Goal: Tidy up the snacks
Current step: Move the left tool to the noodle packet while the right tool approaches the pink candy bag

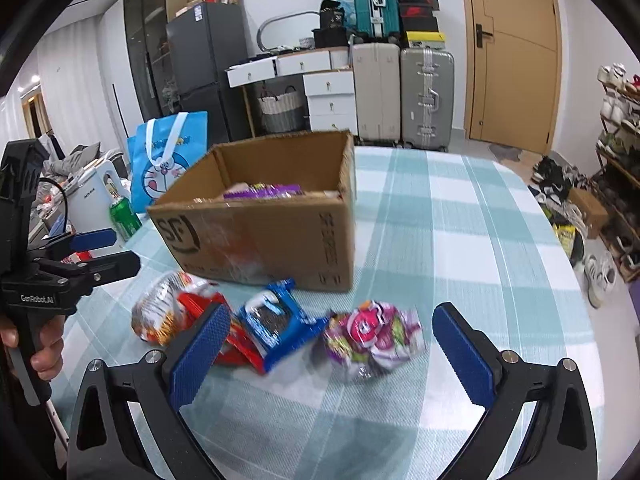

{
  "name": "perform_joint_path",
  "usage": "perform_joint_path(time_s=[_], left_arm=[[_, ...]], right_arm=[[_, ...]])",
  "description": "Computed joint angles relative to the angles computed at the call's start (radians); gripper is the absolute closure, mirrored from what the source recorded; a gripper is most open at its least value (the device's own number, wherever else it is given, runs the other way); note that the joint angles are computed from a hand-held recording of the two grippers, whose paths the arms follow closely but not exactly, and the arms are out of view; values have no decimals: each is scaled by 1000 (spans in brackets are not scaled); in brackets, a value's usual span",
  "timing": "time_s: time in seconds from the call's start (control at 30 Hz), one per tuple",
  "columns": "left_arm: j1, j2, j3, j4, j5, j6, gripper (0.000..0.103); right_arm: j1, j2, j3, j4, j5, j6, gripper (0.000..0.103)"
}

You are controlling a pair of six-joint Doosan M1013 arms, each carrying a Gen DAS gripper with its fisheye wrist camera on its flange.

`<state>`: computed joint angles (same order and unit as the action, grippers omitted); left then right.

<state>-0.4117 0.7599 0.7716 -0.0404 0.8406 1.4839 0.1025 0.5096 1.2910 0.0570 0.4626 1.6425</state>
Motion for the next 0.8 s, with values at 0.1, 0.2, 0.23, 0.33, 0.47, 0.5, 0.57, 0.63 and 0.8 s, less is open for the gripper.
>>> perform_joint_path(time_s=[0.1,0.2,0.23,0.33,0.47,0.5,0.57,0.63,0.8], left_arm=[[0,4,4,-5,16,7,1],[-3,10,0,15,26,-7,1],[-3,13,-3,13,31,-8,1],[-4,20,-13,20,46,-16,1],[-1,29,-24,17,64,-20,1],[1,33,-31,14,70,-20,1],[2,37,-36,11,77,-20,1],[3,39,-39,9,81,-19,1],[5,46,-47,2,99,-11,1]], right_arm=[[-3,-1,10,-2,6,3,1],[-6,-2,22,-7,-4,16,1],[-7,-2,25,-3,-5,15,1],[-11,8,15,-9,23,22,1],[-14,17,6,-30,49,46,1],[-16,19,4,-24,53,45,1],[-19,22,2,-21,55,50,1],[-22,30,-8,-16,75,49,1],[-25,48,-26,-20,118,58,1]])
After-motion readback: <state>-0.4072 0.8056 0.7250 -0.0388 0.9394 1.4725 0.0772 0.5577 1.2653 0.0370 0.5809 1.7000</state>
